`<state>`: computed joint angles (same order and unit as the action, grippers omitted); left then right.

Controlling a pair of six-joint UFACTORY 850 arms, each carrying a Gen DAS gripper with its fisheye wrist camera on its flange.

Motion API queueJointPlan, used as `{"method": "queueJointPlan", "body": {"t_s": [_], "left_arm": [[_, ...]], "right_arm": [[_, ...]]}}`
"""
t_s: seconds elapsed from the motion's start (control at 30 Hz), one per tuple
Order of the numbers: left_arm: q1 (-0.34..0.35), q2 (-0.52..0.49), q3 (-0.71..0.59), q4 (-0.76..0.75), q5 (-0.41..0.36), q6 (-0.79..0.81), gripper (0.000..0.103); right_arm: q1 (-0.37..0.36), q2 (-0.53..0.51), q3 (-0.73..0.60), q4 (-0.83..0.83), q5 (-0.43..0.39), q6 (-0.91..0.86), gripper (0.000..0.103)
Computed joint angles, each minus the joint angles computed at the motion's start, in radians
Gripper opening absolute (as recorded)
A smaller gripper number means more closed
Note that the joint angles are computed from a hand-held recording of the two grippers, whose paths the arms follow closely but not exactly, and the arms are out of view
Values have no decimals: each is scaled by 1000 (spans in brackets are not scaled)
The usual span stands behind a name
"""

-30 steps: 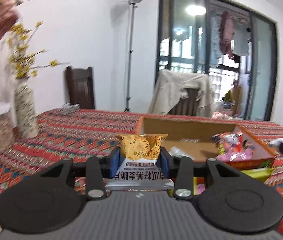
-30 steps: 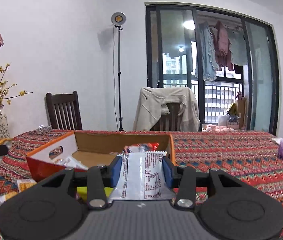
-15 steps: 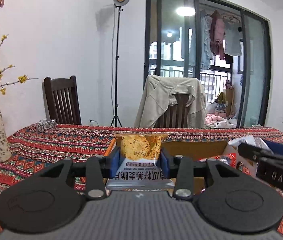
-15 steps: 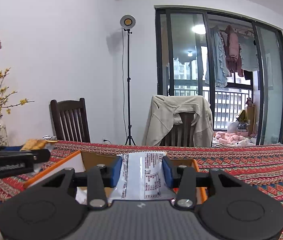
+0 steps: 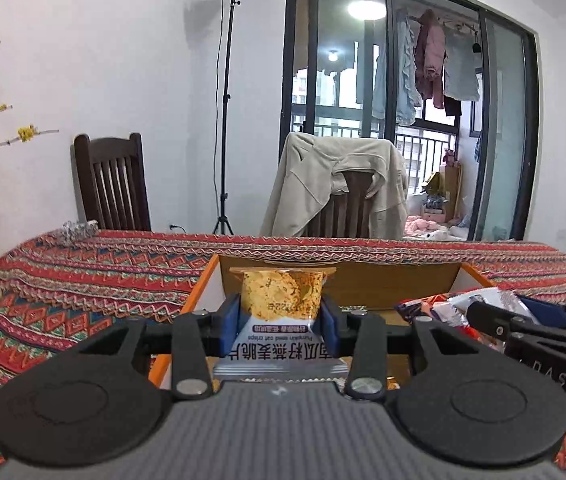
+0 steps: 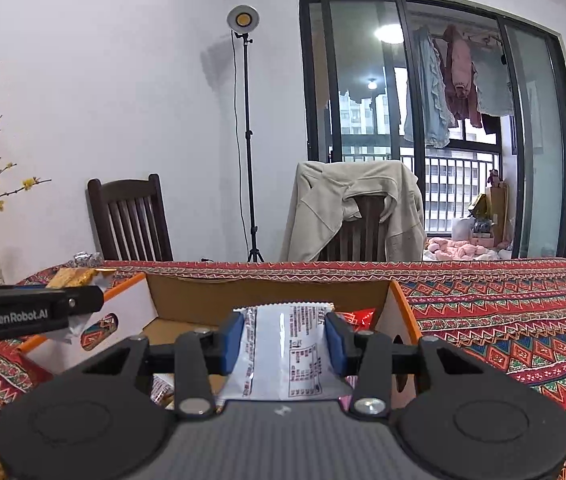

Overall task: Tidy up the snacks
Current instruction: 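Carry both packets over the orange box and open both tools to drop them, then move both open tools back to the snack pile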

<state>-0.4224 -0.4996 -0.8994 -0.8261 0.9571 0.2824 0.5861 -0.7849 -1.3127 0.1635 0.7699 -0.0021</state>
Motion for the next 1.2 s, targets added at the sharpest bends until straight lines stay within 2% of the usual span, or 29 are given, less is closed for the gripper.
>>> {"method": "queueJointPlan", "body": {"t_s": [0.07, 0.1, 0.13, 0.17, 0.2, 0.27, 0.43, 0.7, 1.03, 1.2], "left_arm": [[-4, -6, -3, -11, 9, 3, 45], [-6, -8, -3, -15, 14, 2, 57], [-8, -8, 2, -17, 26, -10, 71], [-9, -8, 6, -22, 45, -25, 95], [-15, -9, 10, -40, 77, -39, 103], [-19, -7, 19, -53, 112, -57, 103], [-5, 7, 30, -31, 73, -98, 103], [-6, 18, 44, -24, 59, -112, 103], [-2, 18, 44, -24, 55, -117, 103], [-20, 36, 55, -71, 84, -108, 103]], "right_arm": [[0, 1, 3, 11, -6, -2, 48], [-1, 2, 5, 16, -6, -3, 52], [-2, 4, 9, 23, -6, -1, 67], [-2, 5, 12, 31, -4, -1, 89], [-3, 5, 14, 43, -2, -4, 103], [-2, 6, 21, 67, 14, -7, 103], [-5, 5, 24, 73, 15, 4, 103], [-2, 21, 48, 62, 43, 12, 103], [0, 35, 70, 53, 63, 15, 103], [-1, 36, 72, 50, 66, 18, 103]]}}
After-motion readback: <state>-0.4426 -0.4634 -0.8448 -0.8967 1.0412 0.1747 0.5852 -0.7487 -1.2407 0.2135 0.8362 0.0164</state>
